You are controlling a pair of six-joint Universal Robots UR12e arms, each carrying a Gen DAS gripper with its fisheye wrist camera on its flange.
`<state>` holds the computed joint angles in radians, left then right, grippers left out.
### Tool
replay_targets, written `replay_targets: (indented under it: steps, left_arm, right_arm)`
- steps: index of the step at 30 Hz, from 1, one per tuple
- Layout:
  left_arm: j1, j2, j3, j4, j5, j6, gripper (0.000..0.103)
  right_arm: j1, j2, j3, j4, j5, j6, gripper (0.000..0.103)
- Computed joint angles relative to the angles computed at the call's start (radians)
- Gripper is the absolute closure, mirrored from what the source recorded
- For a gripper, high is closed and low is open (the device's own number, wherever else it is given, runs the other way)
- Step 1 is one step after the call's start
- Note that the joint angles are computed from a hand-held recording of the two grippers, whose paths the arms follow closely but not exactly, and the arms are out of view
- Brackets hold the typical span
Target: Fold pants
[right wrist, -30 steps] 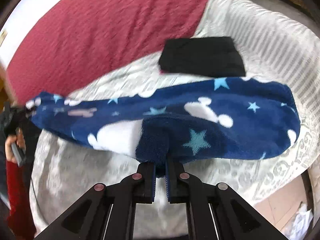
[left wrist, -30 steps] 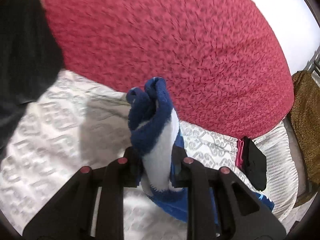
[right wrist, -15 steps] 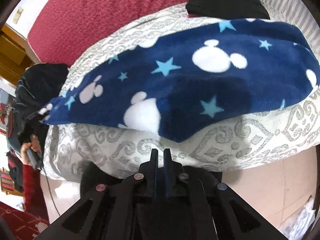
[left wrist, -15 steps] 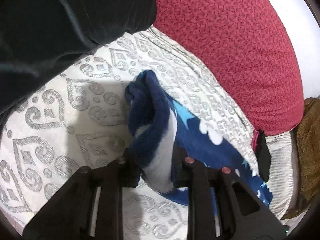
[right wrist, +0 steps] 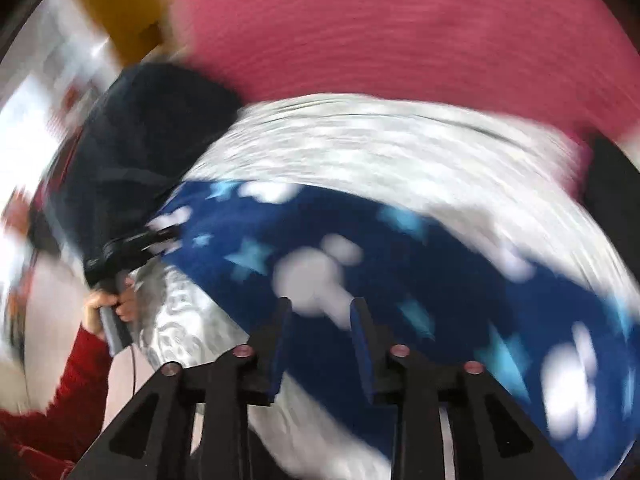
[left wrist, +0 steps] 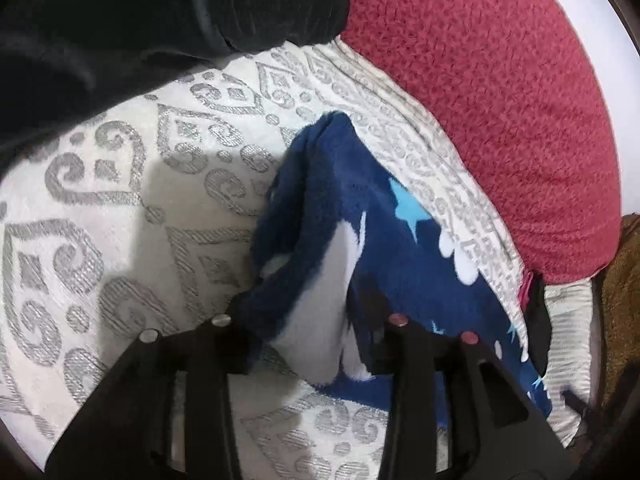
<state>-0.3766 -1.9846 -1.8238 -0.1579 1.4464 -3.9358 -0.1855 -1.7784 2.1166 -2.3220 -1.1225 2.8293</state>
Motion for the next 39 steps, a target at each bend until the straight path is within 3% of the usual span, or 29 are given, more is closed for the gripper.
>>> replay_targets:
  steps: [4, 6, 11, 15, 18, 20, 21, 22, 23, 25, 27, 29, 31, 35, 36, 39]
  left_arm:
    - [-0.008, -0.007, -0.009, 0.048, 0.021, 0.04, 0.061]
    - [-0.018, -0.011, -0.012, 0.068, 0.053, 0.071, 0.061]
    - [-0.017, -0.017, -0.026, 0.129, 0.052, 0.079, 0.06]
    - [-0.015, -0.018, -0.033, 0.152, 0.05, 0.081, 0.06]
    - [-0.014, -0.019, -0.031, 0.15, 0.05, 0.086, 0.06]
    - [-0.014, -0.019, -0.031, 0.149, 0.051, 0.087, 0.06]
    - [-0.016, -0.019, -0.029, 0.144, 0.057, 0.088, 0.061]
    - [-0.019, -0.018, -0.026, 0.132, 0.069, 0.09, 0.064]
    - [-0.017, -0.019, -0.025, 0.131, 0.058, 0.091, 0.076]
    - [-0.018, -0.016, -0.027, 0.15, 0.057, 0.096, 0.078]
    - [-0.027, -0.007, -0.034, 0.212, 0.093, 0.135, 0.078]
    - [-0.039, 0.005, -0.03, 0.237, 0.138, 0.178, 0.078]
    - [-0.048, 0.016, -0.022, 0.228, 0.182, 0.209, 0.077]
    - [-0.06, 0.033, -0.005, 0.115, 0.317, 0.229, 0.07]
    - [-0.066, 0.032, 0.0, 0.072, 0.375, 0.221, 0.062]
    - [-0.08, 0.033, 0.026, -0.134, 0.558, 0.139, 0.06]
  right_arm:
    - [0.126, 0.241, -0.216, 0.131, 0.128, -0.188, 0.04]
    - [0.19, 0.351, -0.324, 0.175, 0.144, -0.243, 0.031]
    - [0.29, 0.546, -0.527, 0.286, 0.135, -0.325, 0.027]
    - [0.312, 0.645, -0.636, 0.457, 0.145, -0.402, 0.023]
    - [0.316, 0.692, -0.686, 0.573, 0.142, -0.416, 0.021]
    - [0.309, 0.691, -0.669, 0.548, 0.196, -0.415, 0.02]
    - [0.311, 0.691, -0.667, 0.546, 0.212, -0.421, 0.038]
    - [0.317, 0.693, -0.67, 0.547, 0.205, -0.418, 0.08]
    - [0.326, 0.69, -0.667, 0.528, 0.176, -0.399, 0.086]
    - [0.334, 0.664, -0.638, 0.46, 0.161, -0.406, 0.09]
    - [0.321, 0.633, -0.613, 0.41, 0.215, -0.408, 0.09]
    - [0.301, 0.611, -0.609, 0.416, 0.294, -0.431, 0.09]
    - [0.297, 0.601, -0.619, 0.431, 0.326, -0.454, 0.09]
    - [0.33, 0.621, -0.654, 0.439, 0.282, -0.462, 0.087]
    - [0.346, 0.637, -0.663, 0.424, 0.254, -0.439, 0.085]
    - [0.388, 0.679, -0.669, 0.308, 0.106, -0.293, 0.08]
